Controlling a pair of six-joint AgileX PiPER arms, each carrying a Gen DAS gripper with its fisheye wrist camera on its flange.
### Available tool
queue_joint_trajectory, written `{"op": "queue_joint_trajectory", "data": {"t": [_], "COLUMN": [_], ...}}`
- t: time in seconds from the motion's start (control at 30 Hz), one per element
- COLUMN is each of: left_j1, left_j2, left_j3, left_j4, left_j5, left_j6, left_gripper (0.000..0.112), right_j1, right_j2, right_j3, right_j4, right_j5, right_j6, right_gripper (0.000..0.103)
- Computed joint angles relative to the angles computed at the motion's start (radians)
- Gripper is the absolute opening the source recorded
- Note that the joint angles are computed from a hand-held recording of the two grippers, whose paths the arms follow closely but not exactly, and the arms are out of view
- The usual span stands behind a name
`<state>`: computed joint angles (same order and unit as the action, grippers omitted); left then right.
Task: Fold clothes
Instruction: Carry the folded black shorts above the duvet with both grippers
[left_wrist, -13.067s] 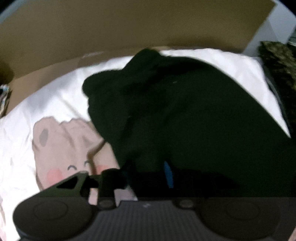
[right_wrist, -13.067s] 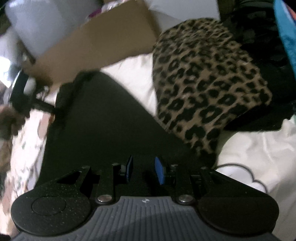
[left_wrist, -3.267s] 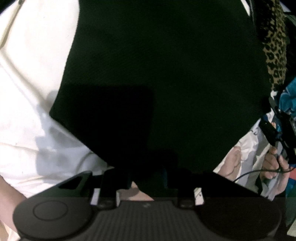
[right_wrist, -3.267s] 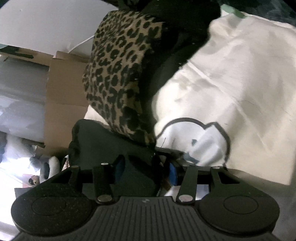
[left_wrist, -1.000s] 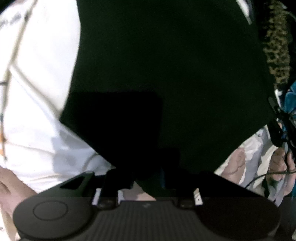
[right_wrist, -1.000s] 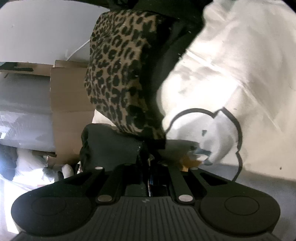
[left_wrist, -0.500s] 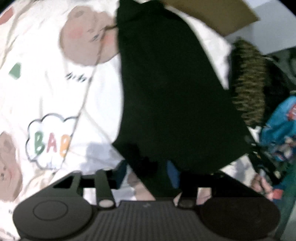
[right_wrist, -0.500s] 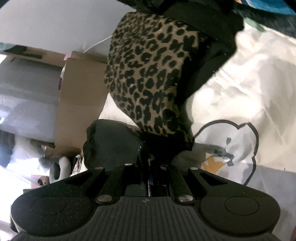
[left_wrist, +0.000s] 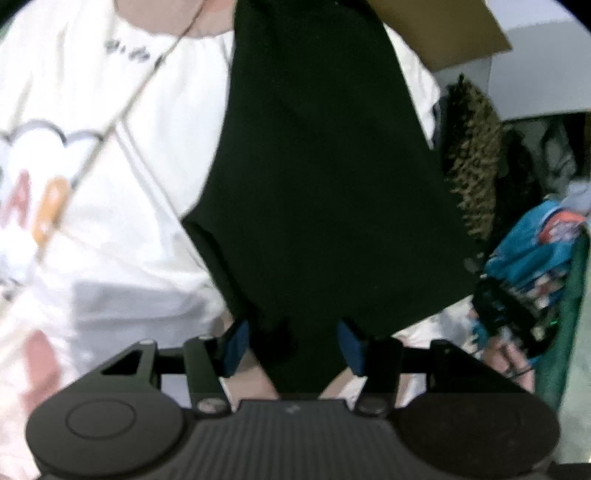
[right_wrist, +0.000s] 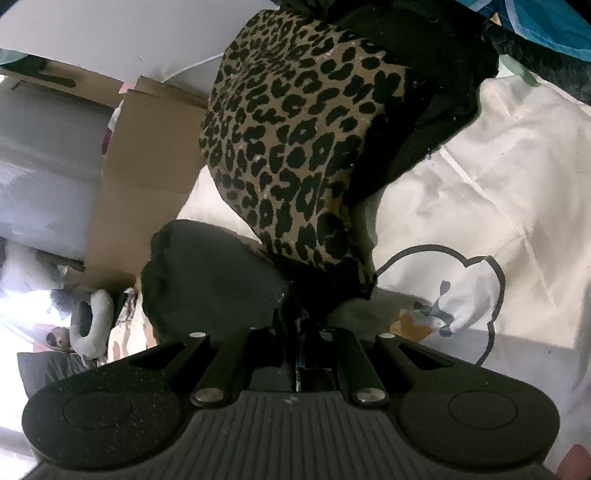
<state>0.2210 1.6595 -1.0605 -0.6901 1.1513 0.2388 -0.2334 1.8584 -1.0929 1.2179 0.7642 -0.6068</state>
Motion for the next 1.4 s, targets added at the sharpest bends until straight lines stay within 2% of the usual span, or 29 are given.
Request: {"op": "queue_joint_trajectory", "data": {"t": [0.13,0.3,0.43,0.57,0.63,0.8,0.87,0.93,1.0,1.2,1.4], "left_j1": [0.034,0.031,0.016,0.019,0.073,0.107,0.095,0.1,0.104,0.143,0.12], "left_j2": [-0.028,0.001,0.042,0.081,0.072,0.074,0.082,0.098,0.13,0.21,0.222], "left_j3": [0.134,0.253,0.307,0.348,0.369,0.399,0.398,0.402,0.405,0.428,0.487], "left_j4": [-0.117,-0.257,-0.342,-0.404,-0.402,-0.43,-0.447,-0.473,-0.512,-0.623,-0.679], "left_j5": [-0.066,-0.12,-0.165,-0.203,-0.173,-0.157,-0.162,-0.144,-0.127,-0.073,-0.066], "left_j6": [0.099,0.261,0.348,0.416,0.456,0.49,0.512,0.579,0.654,0.76,0.825], "left_gripper": [0.057,0.057,0.057,0.057,0.057,0.056,0.058,0.065,0.065,0.062,0.049], "right_j1": [0.024,0.122,0.186,0.215,0.225,0.243,0.244,0.241,0.24,0.24,0.236], "right_j2": [-0.006,-0.01,0.018,0.053,0.062,0.072,0.074,0.072,0.073,0.08,0.08], "right_j3": [-0.022,-0.109,-0.208,-0.284,-0.308,-0.333,-0.329,-0.319,-0.315,-0.308,-0.299], "right_j4": [-0.094,-0.412,-0.651,-0.772,-0.808,-0.857,-0.86,-0.849,-0.842,-0.831,-0.82], "right_j5": [-0.024,-0.091,-0.068,-0.019,-0.001,0.017,0.013,0.004,-0.001,-0.016,-0.023], "right_j6": [0.077,0.338,0.526,0.613,0.64,0.674,0.679,0.682,0.682,0.673,0.68], "right_gripper": [0.004,0.004,0.004,0.005,0.005,0.005,0.005,0.005,0.005,0.005,0.005]}}
